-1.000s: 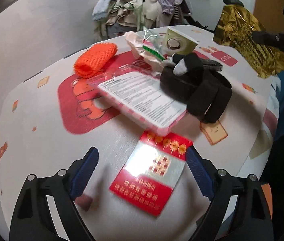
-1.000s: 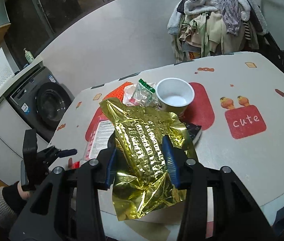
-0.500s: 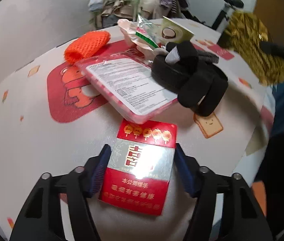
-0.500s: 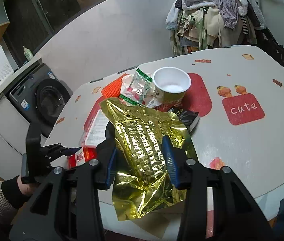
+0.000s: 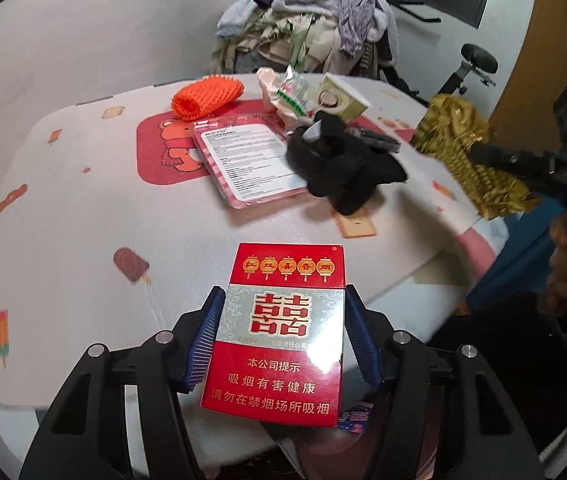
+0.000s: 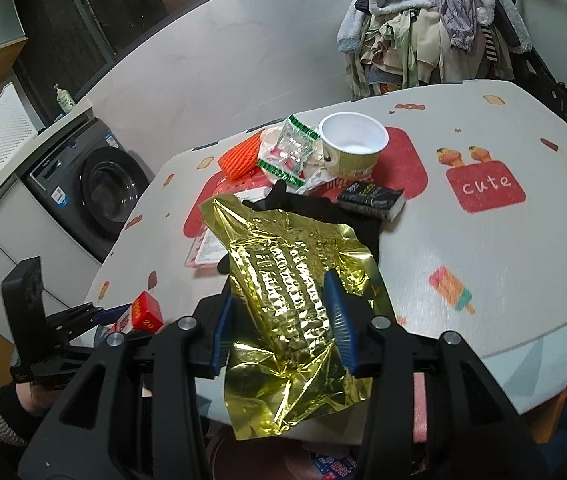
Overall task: Collect trash
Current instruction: 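Grasp the red cigarette pack with the left gripper, then lower the foil bag and cigarette pack into the bin, opening both grippers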
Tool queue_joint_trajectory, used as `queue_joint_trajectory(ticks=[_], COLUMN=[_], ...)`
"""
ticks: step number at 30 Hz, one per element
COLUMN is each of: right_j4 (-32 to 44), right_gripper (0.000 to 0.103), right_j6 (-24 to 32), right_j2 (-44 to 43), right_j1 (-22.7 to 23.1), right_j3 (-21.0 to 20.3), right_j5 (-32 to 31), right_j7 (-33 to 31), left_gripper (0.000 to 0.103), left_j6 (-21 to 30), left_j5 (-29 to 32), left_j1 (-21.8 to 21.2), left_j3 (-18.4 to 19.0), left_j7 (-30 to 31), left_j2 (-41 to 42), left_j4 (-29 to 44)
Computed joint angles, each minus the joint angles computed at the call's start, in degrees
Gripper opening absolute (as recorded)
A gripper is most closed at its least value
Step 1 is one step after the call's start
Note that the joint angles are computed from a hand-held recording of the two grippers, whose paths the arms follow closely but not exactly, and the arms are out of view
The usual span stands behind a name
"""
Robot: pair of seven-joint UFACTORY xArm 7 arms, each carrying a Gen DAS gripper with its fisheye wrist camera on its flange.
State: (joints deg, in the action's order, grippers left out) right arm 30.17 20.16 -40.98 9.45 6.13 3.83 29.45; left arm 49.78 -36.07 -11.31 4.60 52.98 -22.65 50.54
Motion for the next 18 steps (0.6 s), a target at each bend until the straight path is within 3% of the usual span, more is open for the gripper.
queue_joint_trajectory(ticks=[8,18], right_j4=[-2.98,-6.48], right_gripper=[0.044,0.044], right_j6=[2.24,4.83], right_j2=[-5.71,-12.81], right_j1=[1.08,2.98], right_j3=[1.43,2.38], right_j5=[0.18,0.53], right_j7=[1.95,4.44], left_gripper=[0.058,0.058], left_j6=[3.06,6.40], left_j5=[0.55,2.19], left_j1=[-1.58,-4.91], left_j3=[0.14,-0.36], left_j7=[-2.18,-6.05], left_j2=[-11.04,-17.52], left_j4=[-7.89,-14.35])
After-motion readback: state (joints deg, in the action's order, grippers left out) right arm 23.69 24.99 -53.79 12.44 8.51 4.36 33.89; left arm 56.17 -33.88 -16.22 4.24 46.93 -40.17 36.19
